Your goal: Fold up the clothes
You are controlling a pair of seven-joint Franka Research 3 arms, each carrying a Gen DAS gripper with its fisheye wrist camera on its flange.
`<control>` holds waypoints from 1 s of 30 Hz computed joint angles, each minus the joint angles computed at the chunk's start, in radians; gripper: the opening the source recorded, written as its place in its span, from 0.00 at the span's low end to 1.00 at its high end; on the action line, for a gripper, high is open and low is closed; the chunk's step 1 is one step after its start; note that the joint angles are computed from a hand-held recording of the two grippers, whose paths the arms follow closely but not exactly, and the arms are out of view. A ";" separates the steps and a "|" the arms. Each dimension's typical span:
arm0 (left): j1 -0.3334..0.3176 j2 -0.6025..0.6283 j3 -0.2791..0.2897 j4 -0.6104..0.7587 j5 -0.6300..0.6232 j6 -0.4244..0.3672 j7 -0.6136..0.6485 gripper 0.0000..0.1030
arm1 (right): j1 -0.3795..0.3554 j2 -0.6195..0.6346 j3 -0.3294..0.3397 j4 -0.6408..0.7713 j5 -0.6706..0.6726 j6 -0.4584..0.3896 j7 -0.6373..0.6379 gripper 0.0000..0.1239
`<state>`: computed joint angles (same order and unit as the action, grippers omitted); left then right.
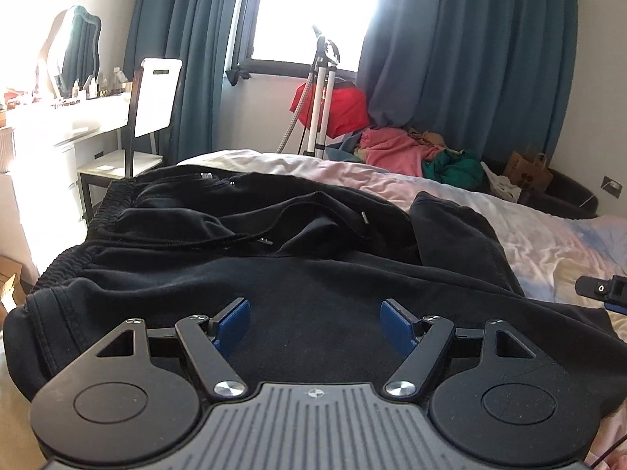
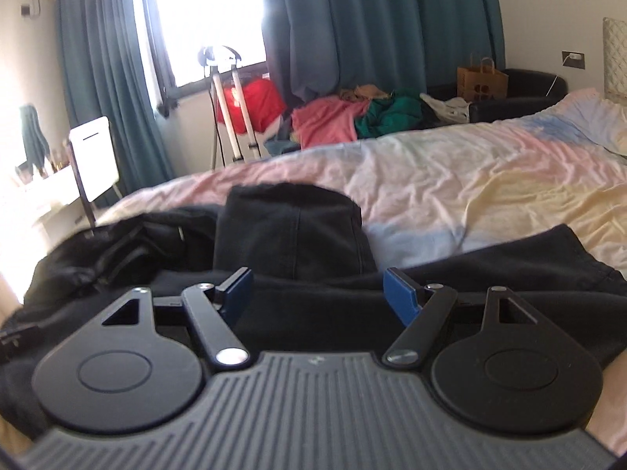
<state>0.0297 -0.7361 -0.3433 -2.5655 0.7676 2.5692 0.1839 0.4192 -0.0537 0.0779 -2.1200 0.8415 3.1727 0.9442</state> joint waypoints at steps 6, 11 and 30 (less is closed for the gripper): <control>0.007 0.011 -0.004 -0.012 0.031 0.026 0.009 0.73 | 0.035 0.019 0.002 0.019 0.097 0.068 -0.129 0.61; -0.003 0.025 0.018 -0.038 0.025 0.095 0.016 0.74 | 0.038 0.007 -0.002 0.015 0.128 0.058 -0.132 0.61; 0.108 0.769 0.010 0.578 0.242 0.249 0.006 0.79 | -0.043 0.062 -0.004 0.063 0.280 0.083 -0.012 0.61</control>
